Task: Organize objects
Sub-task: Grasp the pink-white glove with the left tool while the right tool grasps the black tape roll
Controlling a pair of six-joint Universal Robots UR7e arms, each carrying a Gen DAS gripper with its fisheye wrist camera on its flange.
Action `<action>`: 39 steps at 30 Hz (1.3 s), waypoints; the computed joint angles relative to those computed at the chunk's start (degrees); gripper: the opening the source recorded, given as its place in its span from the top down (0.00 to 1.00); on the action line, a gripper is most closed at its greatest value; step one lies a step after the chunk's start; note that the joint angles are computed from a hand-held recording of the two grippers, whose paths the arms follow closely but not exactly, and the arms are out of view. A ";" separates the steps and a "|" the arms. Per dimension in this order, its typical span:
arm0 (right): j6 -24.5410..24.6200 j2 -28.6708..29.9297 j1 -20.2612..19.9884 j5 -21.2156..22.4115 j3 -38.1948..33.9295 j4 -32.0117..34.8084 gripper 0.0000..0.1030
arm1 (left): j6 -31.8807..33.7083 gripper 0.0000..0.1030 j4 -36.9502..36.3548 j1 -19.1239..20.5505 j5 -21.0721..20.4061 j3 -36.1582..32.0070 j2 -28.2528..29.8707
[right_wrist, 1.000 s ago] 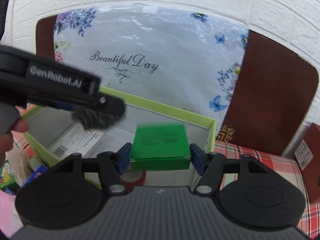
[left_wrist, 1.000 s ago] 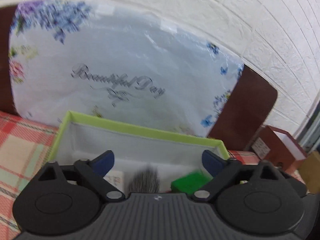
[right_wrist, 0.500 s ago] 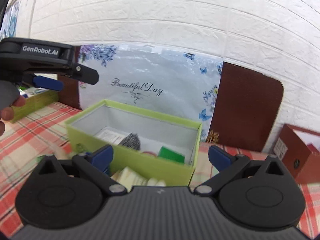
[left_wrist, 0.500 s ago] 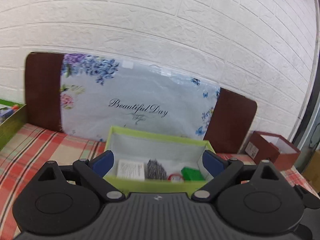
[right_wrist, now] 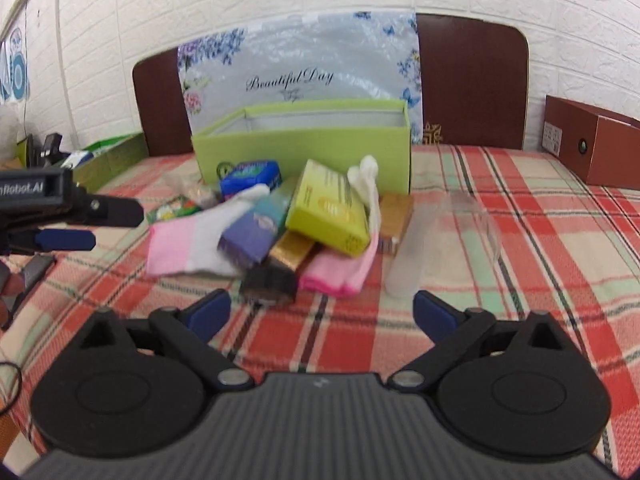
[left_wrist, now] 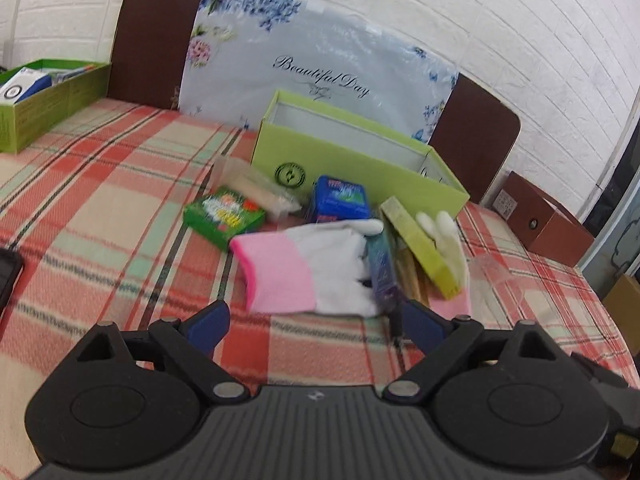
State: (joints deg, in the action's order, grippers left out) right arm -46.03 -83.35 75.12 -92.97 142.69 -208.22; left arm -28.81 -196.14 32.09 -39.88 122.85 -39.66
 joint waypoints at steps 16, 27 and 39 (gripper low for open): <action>-3.21 11.70 5.71 -5.33 -6.62 0.62 0.55 | 4.03 0.07 3.11 5.54 -0.53 -3.21 0.64; -4.52 1.59 1.72 -0.42 -0.02 5.02 0.55 | 6.79 0.71 7.87 9.59 -6.90 -9.97 2.75; -7.27 -2.59 -0.11 -0.35 4.01 6.34 0.55 | -4.85 0.77 5.43 -0.55 -8.01 10.27 -7.72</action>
